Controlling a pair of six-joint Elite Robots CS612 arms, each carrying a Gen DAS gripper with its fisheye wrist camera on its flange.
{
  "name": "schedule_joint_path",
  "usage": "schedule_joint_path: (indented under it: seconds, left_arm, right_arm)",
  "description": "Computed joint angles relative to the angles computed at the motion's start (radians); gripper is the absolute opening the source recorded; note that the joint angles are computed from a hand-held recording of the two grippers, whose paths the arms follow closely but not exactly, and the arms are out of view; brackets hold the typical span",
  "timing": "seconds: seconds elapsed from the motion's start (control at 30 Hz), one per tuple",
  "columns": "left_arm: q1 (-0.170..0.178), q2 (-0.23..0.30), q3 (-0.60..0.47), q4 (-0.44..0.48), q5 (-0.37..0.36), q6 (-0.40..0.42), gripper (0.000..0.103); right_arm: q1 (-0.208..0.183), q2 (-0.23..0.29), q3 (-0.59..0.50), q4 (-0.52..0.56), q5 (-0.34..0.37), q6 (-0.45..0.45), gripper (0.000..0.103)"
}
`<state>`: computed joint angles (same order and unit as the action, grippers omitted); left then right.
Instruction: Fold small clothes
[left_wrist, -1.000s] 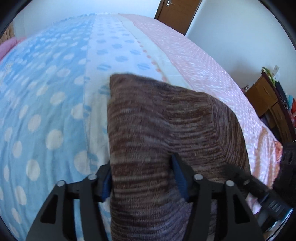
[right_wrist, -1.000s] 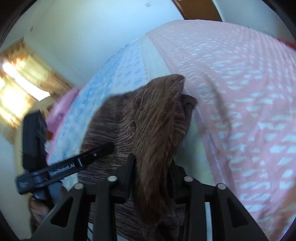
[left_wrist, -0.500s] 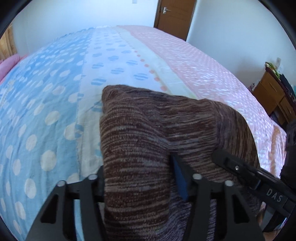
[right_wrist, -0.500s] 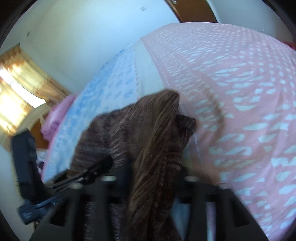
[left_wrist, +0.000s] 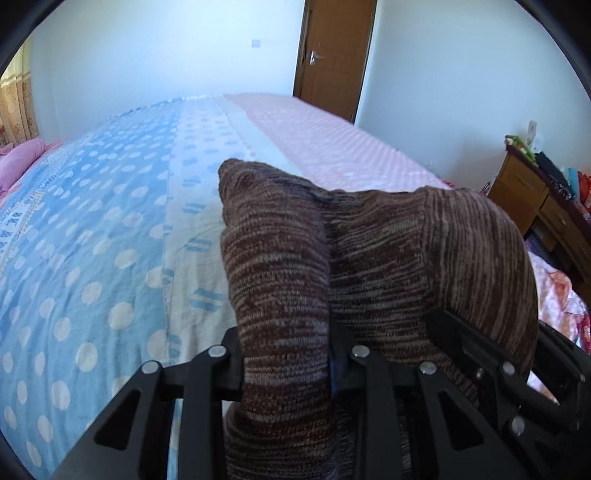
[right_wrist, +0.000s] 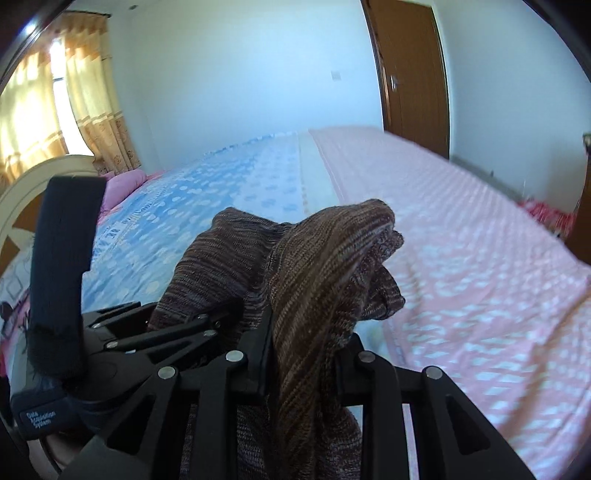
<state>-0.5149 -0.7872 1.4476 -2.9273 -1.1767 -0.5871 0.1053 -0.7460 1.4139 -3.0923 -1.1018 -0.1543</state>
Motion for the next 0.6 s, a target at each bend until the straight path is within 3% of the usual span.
schedule_joint_path:
  seconds: [0.3,0.6]
  left_arm:
    - [-0.028,-0.023,0.022,-0.082,-0.005,0.051,0.03]
    - [-0.041,0.004,-0.035,-0.091,-0.04,0.105,0.03]
  right_arm:
    - [-0.034,-0.063,0.092,-0.105,0.0,0.024,0.025]
    - [-0.072,-0.093,0.131,-0.146,0.008,0.081,0.025]
